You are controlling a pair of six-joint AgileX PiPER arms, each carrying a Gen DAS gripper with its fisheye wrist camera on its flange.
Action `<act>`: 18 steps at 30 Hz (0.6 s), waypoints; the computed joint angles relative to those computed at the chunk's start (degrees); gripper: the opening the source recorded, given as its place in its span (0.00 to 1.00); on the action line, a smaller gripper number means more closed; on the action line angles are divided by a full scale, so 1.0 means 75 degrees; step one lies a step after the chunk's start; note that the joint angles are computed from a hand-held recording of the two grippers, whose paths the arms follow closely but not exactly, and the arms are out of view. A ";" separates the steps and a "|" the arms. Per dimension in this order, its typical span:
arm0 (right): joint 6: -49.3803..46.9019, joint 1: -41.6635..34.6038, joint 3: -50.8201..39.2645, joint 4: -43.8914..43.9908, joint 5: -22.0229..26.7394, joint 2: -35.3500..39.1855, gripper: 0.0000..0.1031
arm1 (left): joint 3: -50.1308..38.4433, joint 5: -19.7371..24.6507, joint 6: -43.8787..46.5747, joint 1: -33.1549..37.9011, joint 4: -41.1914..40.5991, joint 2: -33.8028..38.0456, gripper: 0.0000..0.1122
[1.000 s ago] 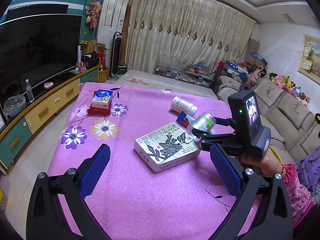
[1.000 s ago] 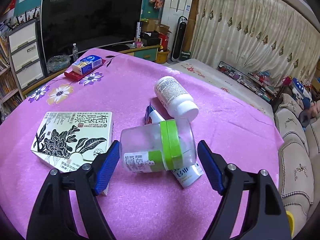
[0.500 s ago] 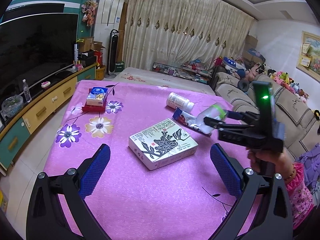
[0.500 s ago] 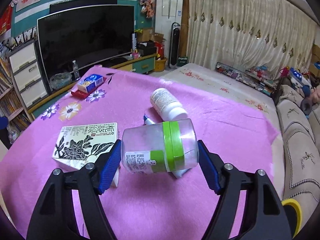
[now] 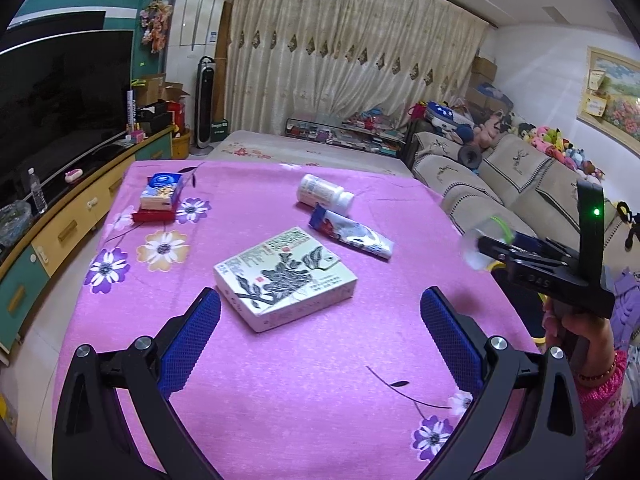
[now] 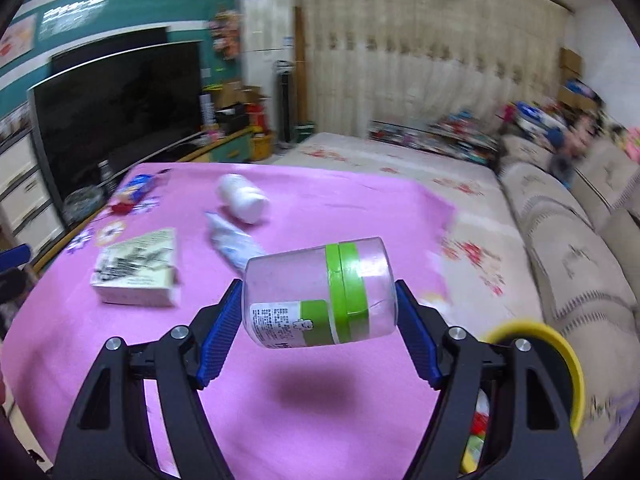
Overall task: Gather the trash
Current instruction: 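Carry the clear jar over the bin and open the right tool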
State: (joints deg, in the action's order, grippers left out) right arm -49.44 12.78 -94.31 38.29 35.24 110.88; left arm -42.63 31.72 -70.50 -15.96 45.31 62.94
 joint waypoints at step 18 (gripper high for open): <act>0.1818 -0.2211 -0.0234 -0.1481 -0.0789 0.1323 0.68 | -0.0893 0.0723 -0.0550 -0.1376 0.0522 0.0901 0.87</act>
State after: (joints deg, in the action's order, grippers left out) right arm -35.81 -3.80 -96.06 27.18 29.32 120.80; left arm -49.32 37.14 -74.62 -26.28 49.23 69.70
